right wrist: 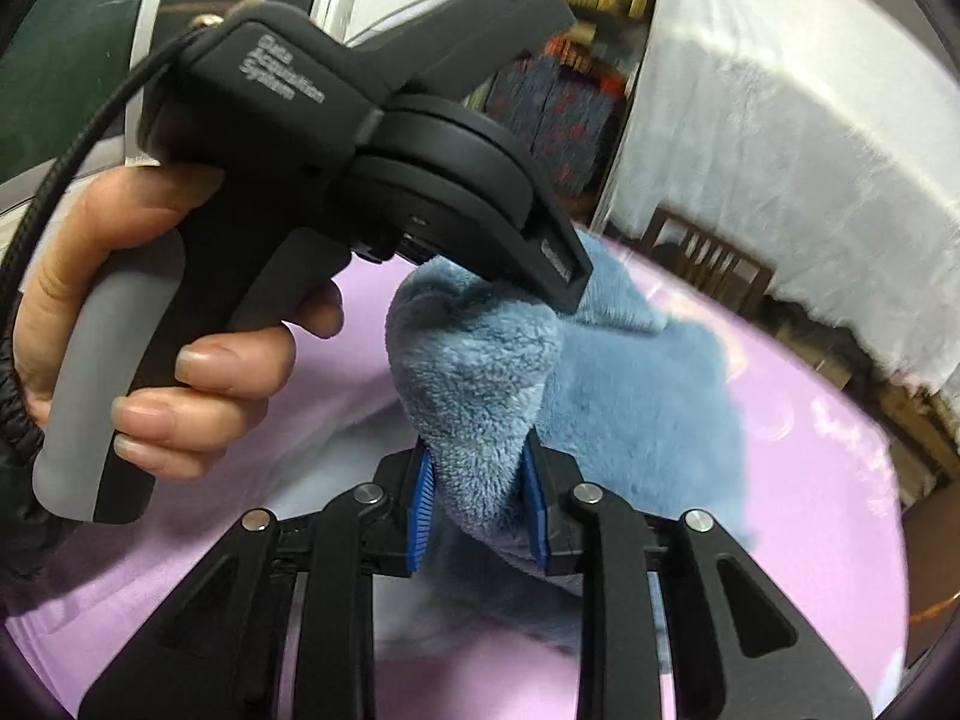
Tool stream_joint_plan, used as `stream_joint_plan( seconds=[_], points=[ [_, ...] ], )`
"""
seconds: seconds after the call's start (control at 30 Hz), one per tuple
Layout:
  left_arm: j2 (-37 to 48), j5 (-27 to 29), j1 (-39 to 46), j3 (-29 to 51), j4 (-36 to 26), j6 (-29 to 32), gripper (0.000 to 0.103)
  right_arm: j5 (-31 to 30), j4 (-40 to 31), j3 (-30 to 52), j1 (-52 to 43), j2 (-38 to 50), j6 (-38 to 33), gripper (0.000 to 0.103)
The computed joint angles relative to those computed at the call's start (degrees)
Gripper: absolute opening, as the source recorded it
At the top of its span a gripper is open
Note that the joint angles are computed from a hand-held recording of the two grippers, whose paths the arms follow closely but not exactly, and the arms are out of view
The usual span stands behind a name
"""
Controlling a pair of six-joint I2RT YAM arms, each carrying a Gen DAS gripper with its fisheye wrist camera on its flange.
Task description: Fold large clothes
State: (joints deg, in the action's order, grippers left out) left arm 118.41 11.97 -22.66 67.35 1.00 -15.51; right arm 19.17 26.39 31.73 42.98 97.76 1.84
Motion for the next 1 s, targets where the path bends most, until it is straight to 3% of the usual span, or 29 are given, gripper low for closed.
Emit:
stream_joint_plan(
  seconds=[0.07, 0.4, 0.53, 0.77, 0.87, 0.93, 1.0],
  points=[
    [1.2, 1.5, 1.4, -0.6, 1.3, 0.3, 0.037, -1.8, -0.2, 2.0, -0.7, 3.9, 0.7, 0.025],
    [3.5, 0.0, 1.2, -0.9, 3.3, 0.0, 0.051, 1.3, 1.4, 4.8, 3.4, 10.3, 1.3, 0.030],
    [2.8, -4.2, 0.1, -2.1, 3.6, -1.2, 0.068, -0.3, 2.0, 4.3, 2.7, 10.1, 1.7, 0.031],
    [-2.4, -14.2, -4.0, -7.2, 5.4, -0.9, 0.068, -4.7, 0.7, -0.5, 3.0, 3.9, 4.6, 0.039],
    [-5.9, -19.0, -6.7, -11.1, 7.4, -0.9, 0.069, -6.6, 1.7, -4.3, 2.6, 0.0, 5.6, 0.047],
    [-8.4, -21.8, -8.1, -13.8, 8.9, -1.3, 0.073, -5.6, 2.1, -6.9, 3.2, -2.4, 6.0, 0.054],
    [-10.8, -24.0, -9.3, -16.4, 10.5, -1.7, 0.073, -3.1, 2.0, -9.1, 4.1, -4.1, 6.6, 0.054]
  ],
)
